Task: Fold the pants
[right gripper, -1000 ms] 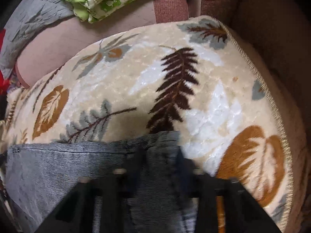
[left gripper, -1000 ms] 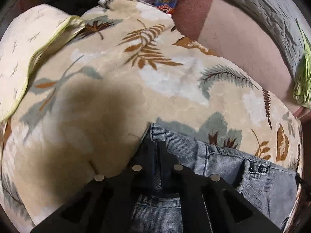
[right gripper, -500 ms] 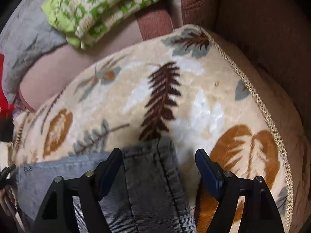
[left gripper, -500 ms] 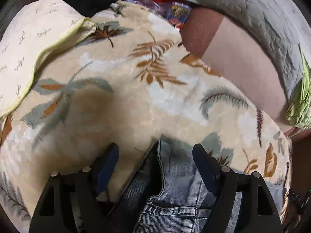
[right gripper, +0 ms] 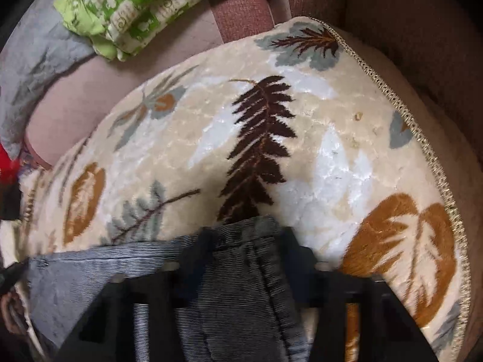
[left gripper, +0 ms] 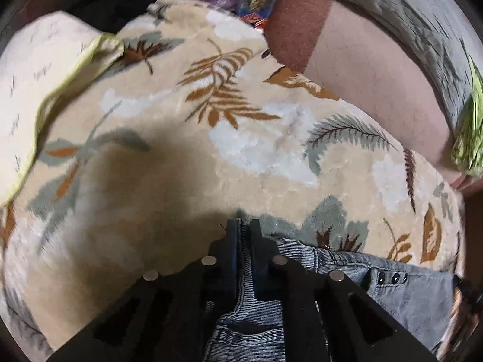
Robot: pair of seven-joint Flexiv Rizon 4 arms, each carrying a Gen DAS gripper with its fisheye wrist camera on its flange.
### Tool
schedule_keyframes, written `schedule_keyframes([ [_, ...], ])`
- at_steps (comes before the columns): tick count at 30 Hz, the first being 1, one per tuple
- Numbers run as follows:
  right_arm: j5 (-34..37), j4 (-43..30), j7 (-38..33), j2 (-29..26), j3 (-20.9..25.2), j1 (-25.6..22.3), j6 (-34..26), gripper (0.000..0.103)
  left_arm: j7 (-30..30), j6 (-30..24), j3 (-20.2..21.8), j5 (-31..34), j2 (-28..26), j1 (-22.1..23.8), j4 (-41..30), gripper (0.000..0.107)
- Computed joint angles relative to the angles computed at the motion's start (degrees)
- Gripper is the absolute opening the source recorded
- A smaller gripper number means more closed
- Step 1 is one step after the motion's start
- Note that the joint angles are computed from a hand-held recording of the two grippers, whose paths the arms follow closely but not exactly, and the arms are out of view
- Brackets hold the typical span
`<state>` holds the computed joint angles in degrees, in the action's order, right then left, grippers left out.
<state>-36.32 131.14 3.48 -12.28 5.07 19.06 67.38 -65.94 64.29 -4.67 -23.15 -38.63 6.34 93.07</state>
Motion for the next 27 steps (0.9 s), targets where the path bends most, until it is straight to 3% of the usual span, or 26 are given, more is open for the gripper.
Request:
schedule_keyframes([
  [7,1.0,-0.2,-3.0,0.4,0.5,-0.3,-0.6,0.029,-0.8,1.9,-0.1,0.5,-0.3,-0.4,-0.3,0.005],
  [13,-5.4,0.2,1.8,2.9,-0.3,0.3,-1.8,0.025,4.6,4.9,-6.7,-7.1,3.3,4.3,4.3,0.004],
  [16,-7.2,0.1,3.2,5.1,0.6,-0.3,-3.0,0.025,11.3,7.2,-11.7,-14.8,7.7,7.6,9.2,0.004],
  [21,-11.4,1.0,7.3,12.3,3.9,-1.2,-6.3,0.025,27.7,6.5,-19.3,-34.9,18.9,13.7,19.3,0.004],
  [24,-12.3,2.8,9.7,18.6,7.5,-1.6,-8.6,0.025,38.5,2.6,-19.1,-47.3,27.9,15.1,26.1,0.004],
  [27,-10.1,5.1,11.0,26.5,12.7,-0.5,-13.4,0.025,44.9,-4.0,-14.7,-54.6,36.4,15.1,32.9,0.004],
])
